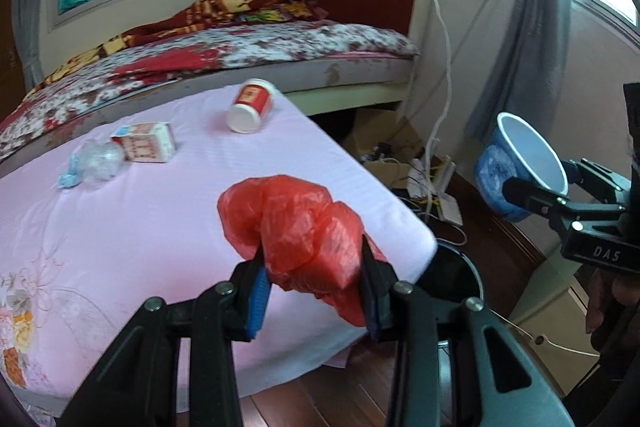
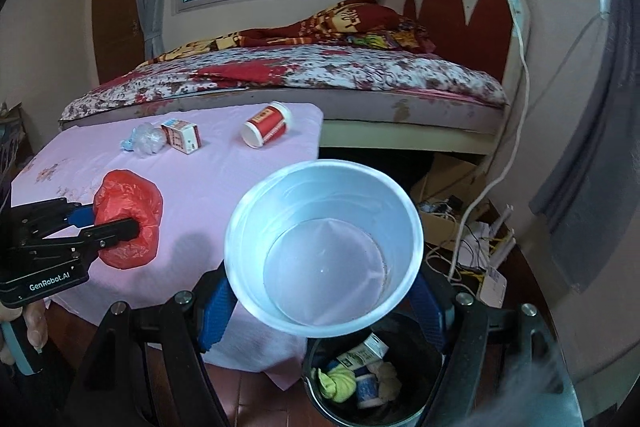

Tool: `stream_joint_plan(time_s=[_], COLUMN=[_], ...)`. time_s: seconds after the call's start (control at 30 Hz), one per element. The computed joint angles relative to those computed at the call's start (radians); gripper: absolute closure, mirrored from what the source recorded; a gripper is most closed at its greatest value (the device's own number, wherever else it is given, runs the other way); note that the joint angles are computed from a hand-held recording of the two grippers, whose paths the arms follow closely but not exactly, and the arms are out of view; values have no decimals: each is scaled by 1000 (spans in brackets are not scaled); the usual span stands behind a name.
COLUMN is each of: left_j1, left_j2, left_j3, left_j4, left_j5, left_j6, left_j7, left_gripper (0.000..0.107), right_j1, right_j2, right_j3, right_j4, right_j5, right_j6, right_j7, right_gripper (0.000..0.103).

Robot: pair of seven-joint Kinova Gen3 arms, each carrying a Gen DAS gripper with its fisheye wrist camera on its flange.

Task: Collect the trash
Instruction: 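Carry the red bag and blue bowl over the black bin and release both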

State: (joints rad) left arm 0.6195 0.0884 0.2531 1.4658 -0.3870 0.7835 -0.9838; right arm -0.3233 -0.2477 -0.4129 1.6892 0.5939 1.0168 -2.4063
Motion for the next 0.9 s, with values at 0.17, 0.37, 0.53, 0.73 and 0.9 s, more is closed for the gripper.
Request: stream_joint_plan(time_s=[0.17,0.37,0.53,0.73,0.9], left_j1=[46,113,178,232,258], left_j2=[21,61,105,156,202], left_j3=[20,28,24,15,-1], left_j4=[-14,-39,-74,-110,-138], left_j5=[-13,-5,-5,32,65], left_j6=[20,28,30,22,21], left_j7=[10,22,26,4,-22], left_gripper=[68,68,68,68,68], right_j1=[23,83,127,172,197], right_j2=[-73,-151,-207,-268,-267], right_j3=[22,21,47,87,117], right_j4=[72,133,190,248,273], right_j5=[-52,-115,-182,-252,-290], right_j6=[-6,12,27,41,28], right_j7=[19,65,125,214,289], right_gripper=[25,25,25,25,25])
